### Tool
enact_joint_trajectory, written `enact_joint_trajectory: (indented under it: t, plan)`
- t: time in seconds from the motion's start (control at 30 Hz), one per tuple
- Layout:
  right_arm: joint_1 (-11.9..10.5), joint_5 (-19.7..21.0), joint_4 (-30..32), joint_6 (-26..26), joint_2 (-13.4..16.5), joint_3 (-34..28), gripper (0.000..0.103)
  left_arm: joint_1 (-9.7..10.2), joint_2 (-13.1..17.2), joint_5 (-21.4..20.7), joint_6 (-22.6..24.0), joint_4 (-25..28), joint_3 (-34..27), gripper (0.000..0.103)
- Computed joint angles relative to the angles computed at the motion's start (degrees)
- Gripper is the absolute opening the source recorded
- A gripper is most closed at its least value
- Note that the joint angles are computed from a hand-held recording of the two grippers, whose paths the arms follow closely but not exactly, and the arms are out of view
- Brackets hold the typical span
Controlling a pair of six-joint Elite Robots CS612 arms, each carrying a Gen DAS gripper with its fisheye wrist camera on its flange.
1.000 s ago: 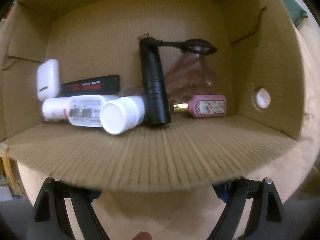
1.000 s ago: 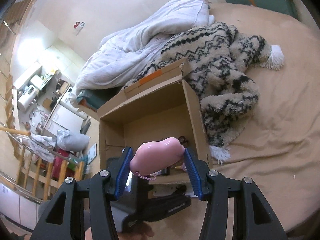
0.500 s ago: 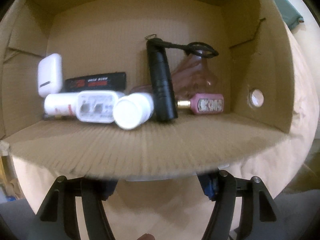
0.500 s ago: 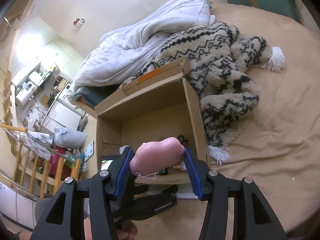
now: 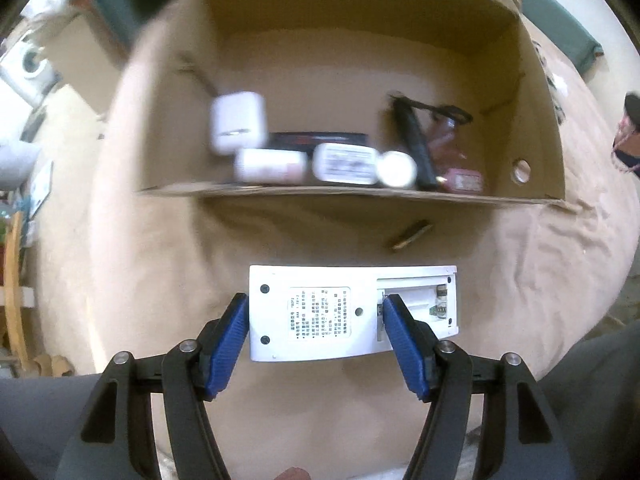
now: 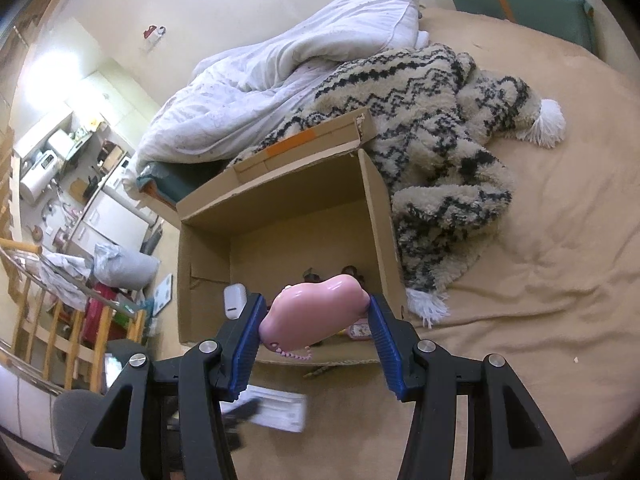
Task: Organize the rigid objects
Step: 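Grasp the white power strip with the left tool while the right tool holds the comb, then carry the power strip and comb into the box and open both tools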
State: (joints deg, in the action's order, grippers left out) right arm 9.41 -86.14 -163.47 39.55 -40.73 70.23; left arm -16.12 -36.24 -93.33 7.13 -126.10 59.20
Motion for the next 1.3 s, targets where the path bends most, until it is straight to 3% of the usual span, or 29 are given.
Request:
enact_joint_trajectory:
  t: [0.23, 0.33, 0.6, 1.0, 1.3]
  plan:
    - [0.38, -1.22, 1.1, -1.15, -0.17, 0.01, 0.055, 2.37, -2.07, -0.52, -1.42, -3.27, 1.32, 0.065]
    - [0.58, -1.83, 1.4, -2.23, -0.03, -0.46, 0.055, 2.14, -3.09, -0.58, -2.69, -5.76, 1.83, 0.065]
    - [0.56, -2.55, 1.47, -5.57, 1.04, -2.78, 0.055, 1.76, -1.42, -0.55, -4.21, -9.49, -2.81, 0.065]
    - [0.12, -3.49, 7.92, -9.92, 6.13, -12.13, 0.055, -0.62, 7.54, 1.24, -0.57, -6.5, -18.06, 0.065]
    - [0.45, -1.62, 17.7, -12.44, 9.35, -17.76, 0.055, -1.4, 11.34, 1.92, 1.58, -4.12, -21.84, 0.065]
